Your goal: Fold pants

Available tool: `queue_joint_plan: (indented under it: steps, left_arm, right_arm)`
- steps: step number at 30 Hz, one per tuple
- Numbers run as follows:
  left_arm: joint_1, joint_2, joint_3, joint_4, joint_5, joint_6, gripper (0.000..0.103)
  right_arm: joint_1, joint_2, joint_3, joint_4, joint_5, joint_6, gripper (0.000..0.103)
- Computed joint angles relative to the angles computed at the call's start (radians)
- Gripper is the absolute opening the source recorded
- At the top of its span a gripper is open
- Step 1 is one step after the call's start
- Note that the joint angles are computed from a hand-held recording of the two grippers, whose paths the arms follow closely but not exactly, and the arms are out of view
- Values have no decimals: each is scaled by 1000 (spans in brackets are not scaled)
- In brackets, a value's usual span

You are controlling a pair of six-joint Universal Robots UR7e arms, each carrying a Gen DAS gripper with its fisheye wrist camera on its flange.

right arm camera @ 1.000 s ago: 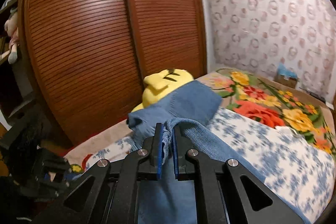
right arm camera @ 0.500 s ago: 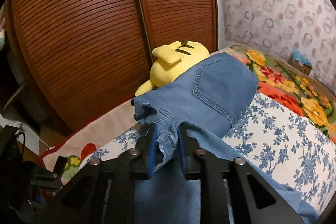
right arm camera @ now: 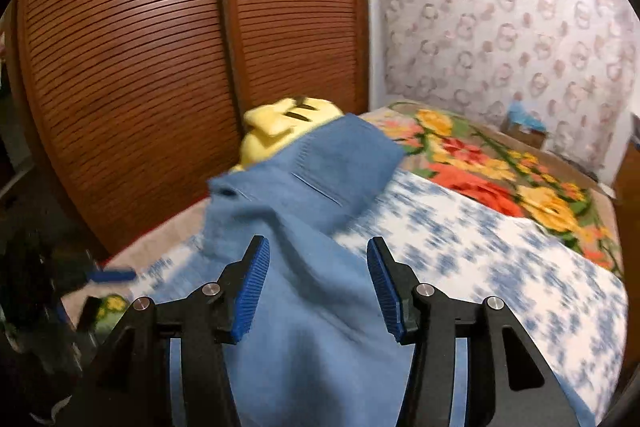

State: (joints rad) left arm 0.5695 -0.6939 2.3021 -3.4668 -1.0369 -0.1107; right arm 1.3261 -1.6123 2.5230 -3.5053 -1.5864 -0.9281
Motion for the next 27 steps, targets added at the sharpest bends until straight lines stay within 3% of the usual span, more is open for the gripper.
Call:
queue_joint_plan:
  steps: [5,9,11,14,19,22,27]
  left_arm:
    - [-16,25,-3,-42,6,19,71]
    - [-17,39,-21,-12,-15,33,48]
    - [-16,46,-31,14,-17,35,43]
    - [-14,59,-40,53,-6,30,43]
    - [4,70,-48,102,7,-1,43]
    - [11,76,-49,97,1,3,42]
    - [5,69,-35,47,-4,7,18]
  right_arm:
    - [-191,-97,133,-71,77,-66,53]
    - [-325,-114,221,-146,145,-114,53]
    - [-372,-107,247,-172,175,-121,54]
    - [-415,-58,274,-251,193,-121,61]
    - [-406,76,243,-366,151,-109,65]
    - [-433,68,252,-375,192,-106,66]
    - [-475,39,264,-351,240,-94,67]
